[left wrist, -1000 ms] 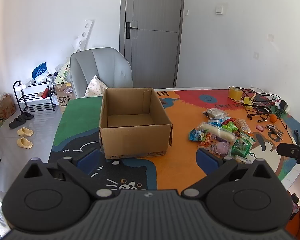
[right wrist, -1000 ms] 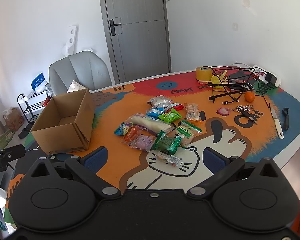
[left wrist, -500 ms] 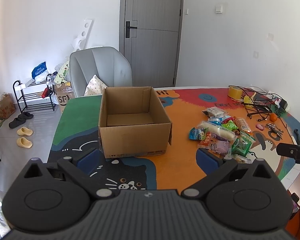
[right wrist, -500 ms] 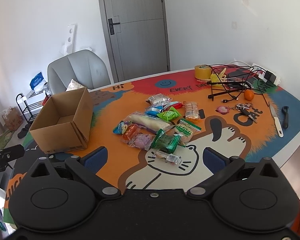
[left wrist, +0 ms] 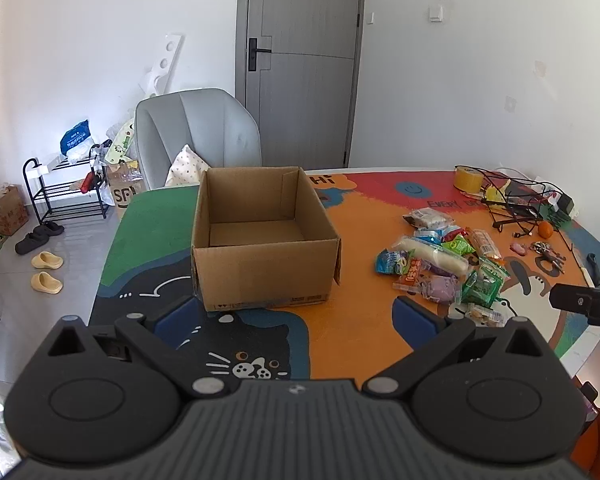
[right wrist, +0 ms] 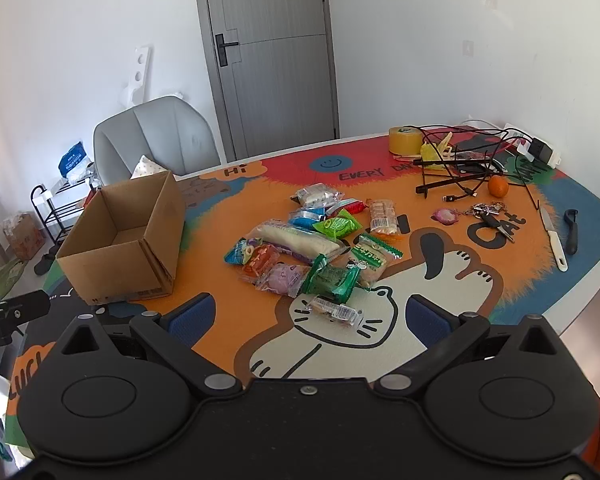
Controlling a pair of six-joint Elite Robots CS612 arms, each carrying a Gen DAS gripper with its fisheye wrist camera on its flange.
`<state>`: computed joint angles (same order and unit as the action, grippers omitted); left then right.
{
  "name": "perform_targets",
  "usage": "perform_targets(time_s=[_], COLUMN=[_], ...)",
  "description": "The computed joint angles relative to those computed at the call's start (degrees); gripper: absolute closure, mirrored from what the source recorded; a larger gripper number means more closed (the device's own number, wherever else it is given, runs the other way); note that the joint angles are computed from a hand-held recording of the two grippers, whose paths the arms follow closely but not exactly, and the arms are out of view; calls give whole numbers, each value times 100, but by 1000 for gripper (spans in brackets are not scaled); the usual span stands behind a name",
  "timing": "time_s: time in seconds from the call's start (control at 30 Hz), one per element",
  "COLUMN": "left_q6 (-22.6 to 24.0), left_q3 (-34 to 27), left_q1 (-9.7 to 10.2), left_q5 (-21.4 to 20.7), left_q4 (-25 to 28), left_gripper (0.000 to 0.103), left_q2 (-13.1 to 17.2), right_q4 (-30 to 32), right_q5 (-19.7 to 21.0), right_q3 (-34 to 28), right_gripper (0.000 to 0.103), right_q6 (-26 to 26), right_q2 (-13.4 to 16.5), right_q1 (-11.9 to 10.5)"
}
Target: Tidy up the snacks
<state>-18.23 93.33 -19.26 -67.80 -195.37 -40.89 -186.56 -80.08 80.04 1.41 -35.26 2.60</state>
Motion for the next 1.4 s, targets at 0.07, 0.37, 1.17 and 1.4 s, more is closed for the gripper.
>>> perform_targets(time_s=[0.07,0.37,1.17,1.4], left_q6=[-3,13,-57,15], left_q3=[-19,-166,-1126,-1475], left_q1=[2,-11,-16,-84], left_q5=[-35,-212,-657,-671], left_q4=[25,190,407,702], left_gripper=[0,0,1,3], left_q2=[18,128,767,976], right_q4=[28,176,275,309], right_q5=[-8,-165,-196,-133], right_q3=[-15,-154,-785,-1014], right_gripper=[0,0,0,0], right_q6=[-6,-96,41,155], right_q2=[10,130,702,904], right_q1=[3,19,-105,-145])
